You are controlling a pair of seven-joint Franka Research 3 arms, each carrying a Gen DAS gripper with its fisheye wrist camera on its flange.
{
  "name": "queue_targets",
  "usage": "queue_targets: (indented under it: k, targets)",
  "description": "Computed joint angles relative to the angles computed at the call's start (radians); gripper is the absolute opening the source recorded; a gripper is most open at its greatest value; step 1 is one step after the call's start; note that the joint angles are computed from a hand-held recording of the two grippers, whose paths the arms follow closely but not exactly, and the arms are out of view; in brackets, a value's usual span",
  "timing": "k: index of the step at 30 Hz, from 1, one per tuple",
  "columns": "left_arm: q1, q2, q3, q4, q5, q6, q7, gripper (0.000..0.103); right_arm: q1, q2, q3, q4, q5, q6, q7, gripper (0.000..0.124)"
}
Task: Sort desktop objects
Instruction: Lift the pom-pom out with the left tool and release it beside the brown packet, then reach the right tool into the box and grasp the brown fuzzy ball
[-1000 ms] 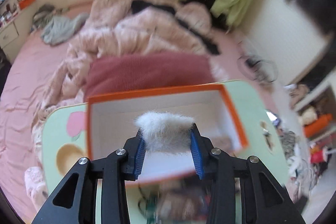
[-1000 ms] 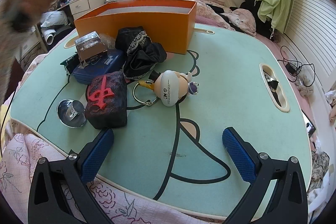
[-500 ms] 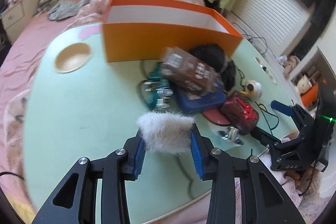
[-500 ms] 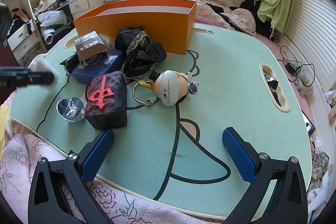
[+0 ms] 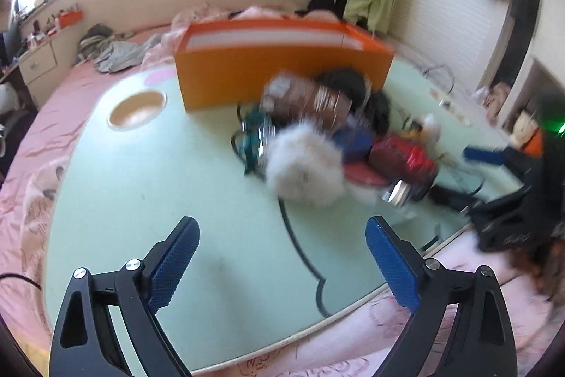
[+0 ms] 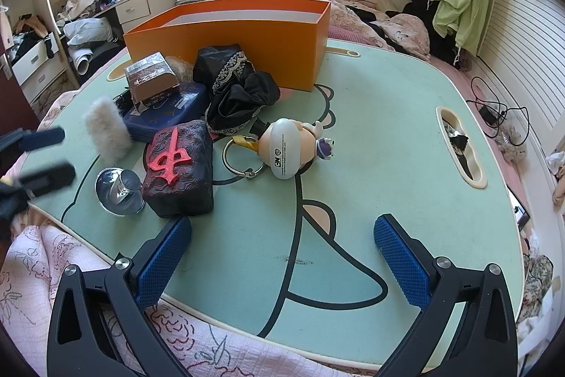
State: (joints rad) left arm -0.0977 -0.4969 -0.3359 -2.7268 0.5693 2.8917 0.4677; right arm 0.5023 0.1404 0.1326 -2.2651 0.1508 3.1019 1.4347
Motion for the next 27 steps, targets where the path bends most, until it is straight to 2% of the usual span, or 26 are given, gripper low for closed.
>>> queue_targets:
  k: [1, 2, 7, 10, 16, 18, 20, 22, 24, 26, 27]
  targets:
    - [0.040, 0.011, -0.048, 0.017, 0.042, -0.018, -0.025, 0.103, 0.000, 0.001, 0.000, 0.001, 0.001, 0.000, -0.001, 0.103]
    - [0.056, 0.019, -0.061, 0.021, 0.071, -0.002, -0.039, 0.103, 0.003, 0.001, -0.004, 0.001, -0.004, -0.002, 0.003, 0.103]
    - [0.090, 0.018, -0.073, 0.018, 0.144, 0.037, -0.094, 0.103, 0.004, -0.004, -0.006, -0.008, -0.011, 0.002, 0.010, 0.103]
    - [0.141, -0.004, -0.106, 0.000, 0.204, 0.077, -0.153, 0.103, 0.006, -0.007, -0.010, -0.011, -0.016, -0.001, 0.016, 0.103]
    - [0.302, -0.020, -0.238, 0.008, 0.338, 0.129, -0.334, 0.103, -0.008, -0.019, 0.010, 0.000, 0.001, -0.042, -0.009, 0.103]
    - [0.335, -0.030, -0.263, 0.008, 0.374, 0.134, -0.387, 0.103, -0.029, -0.037, 0.043, -0.004, 0.066, -0.030, -0.055, 0.103]
    - [0.329, -0.021, -0.257, 0.017, 0.391, 0.123, -0.401, 0.103, -0.078, -0.056, 0.115, 0.017, 0.253, -0.042, -0.215, 0.103]
    - [0.323, -0.009, -0.253, 0.027, 0.415, 0.112, -0.422, 0.103, -0.066, -0.067, 0.112, 0.059, 0.306, -0.068, -0.263, 0.103]
    - [0.307, -0.003, -0.237, 0.031, 0.438, 0.104, -0.438, 0.103, -0.024, -0.058, 0.063, 0.103, 0.187, -0.077, -0.161, 0.103]
    - [0.289, 0.004, -0.219, 0.034, 0.459, 0.096, -0.453, 0.103, 0.040, -0.022, -0.020, 0.186, -0.061, -0.115, 0.072, 0.103]
    - [0.280, 0.007, -0.211, 0.036, 0.469, 0.091, -0.461, 0.103, 0.063, 0.001, -0.045, 0.234, -0.143, -0.148, 0.153, 0.103]
